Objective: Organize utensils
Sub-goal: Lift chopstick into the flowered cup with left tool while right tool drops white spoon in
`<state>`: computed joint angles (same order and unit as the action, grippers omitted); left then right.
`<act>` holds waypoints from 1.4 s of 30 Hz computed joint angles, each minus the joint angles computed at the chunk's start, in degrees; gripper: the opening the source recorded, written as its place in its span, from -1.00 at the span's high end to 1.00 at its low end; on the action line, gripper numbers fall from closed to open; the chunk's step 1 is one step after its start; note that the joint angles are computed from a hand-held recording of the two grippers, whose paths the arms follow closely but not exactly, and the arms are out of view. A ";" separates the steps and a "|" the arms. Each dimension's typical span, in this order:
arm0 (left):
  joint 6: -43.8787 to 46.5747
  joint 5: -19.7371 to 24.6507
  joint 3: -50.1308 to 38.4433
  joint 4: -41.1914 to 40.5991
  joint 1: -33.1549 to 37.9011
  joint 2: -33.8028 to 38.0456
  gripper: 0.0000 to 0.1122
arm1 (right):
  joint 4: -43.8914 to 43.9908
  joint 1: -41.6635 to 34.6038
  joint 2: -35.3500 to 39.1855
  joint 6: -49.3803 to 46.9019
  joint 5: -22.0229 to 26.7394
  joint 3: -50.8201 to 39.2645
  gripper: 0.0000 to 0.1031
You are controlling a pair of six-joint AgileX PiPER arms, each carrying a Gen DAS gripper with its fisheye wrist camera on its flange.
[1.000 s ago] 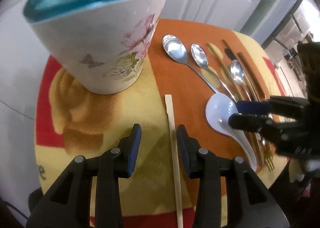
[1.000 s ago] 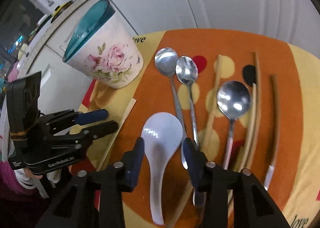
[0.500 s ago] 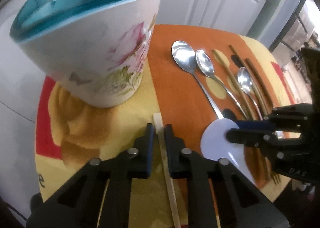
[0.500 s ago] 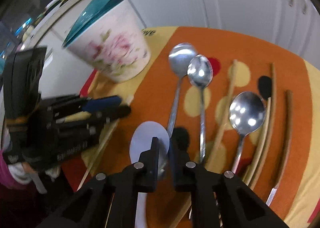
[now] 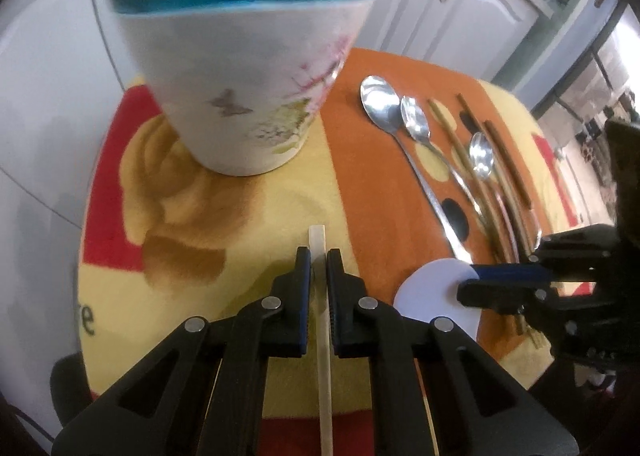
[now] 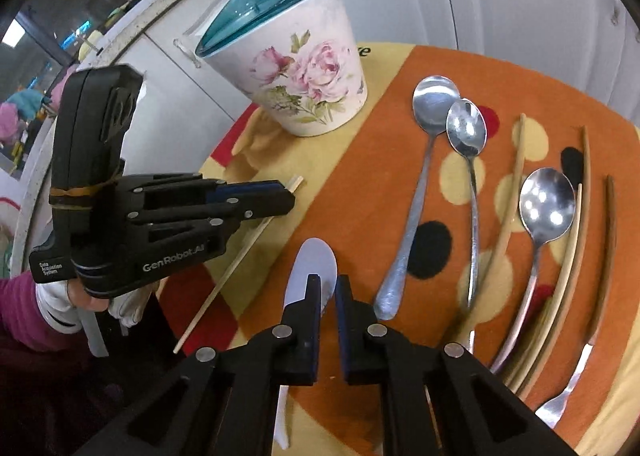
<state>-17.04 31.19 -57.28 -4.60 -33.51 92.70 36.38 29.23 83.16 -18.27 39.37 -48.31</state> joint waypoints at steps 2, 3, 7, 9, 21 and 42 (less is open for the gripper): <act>-0.13 -0.14 1.16 0.02 0.17 -2.55 0.89 | 1.22 -0.75 -2.01 -0.50 0.09 1.06 0.92; -0.37 0.04 1.67 0.41 0.23 -4.39 0.89 | 1.47 -1.25 -3.61 -0.53 0.60 1.18 0.93; 0.31 1.34 2.05 -0.03 1.27 -10.29 0.89 | 1.15 -3.52 -9.14 -0.37 3.29 -0.81 0.95; 1.74 1.97 1.61 -1.61 2.21 -12.71 0.89 | 1.39 -4.16 -11.21 -0.20 3.96 -2.08 0.95; 10.13 7.07 -11.86 -7.92 12.20 -18.75 0.89 | -0.85 -3.99 -12.64 4.05 3.08 -15.15 0.95; -17.97 -8.92 -31.65 24.71 15.30 6.23 0.89 | -16.15 1.48 12.65 16.76 -9.79 -39.24 0.95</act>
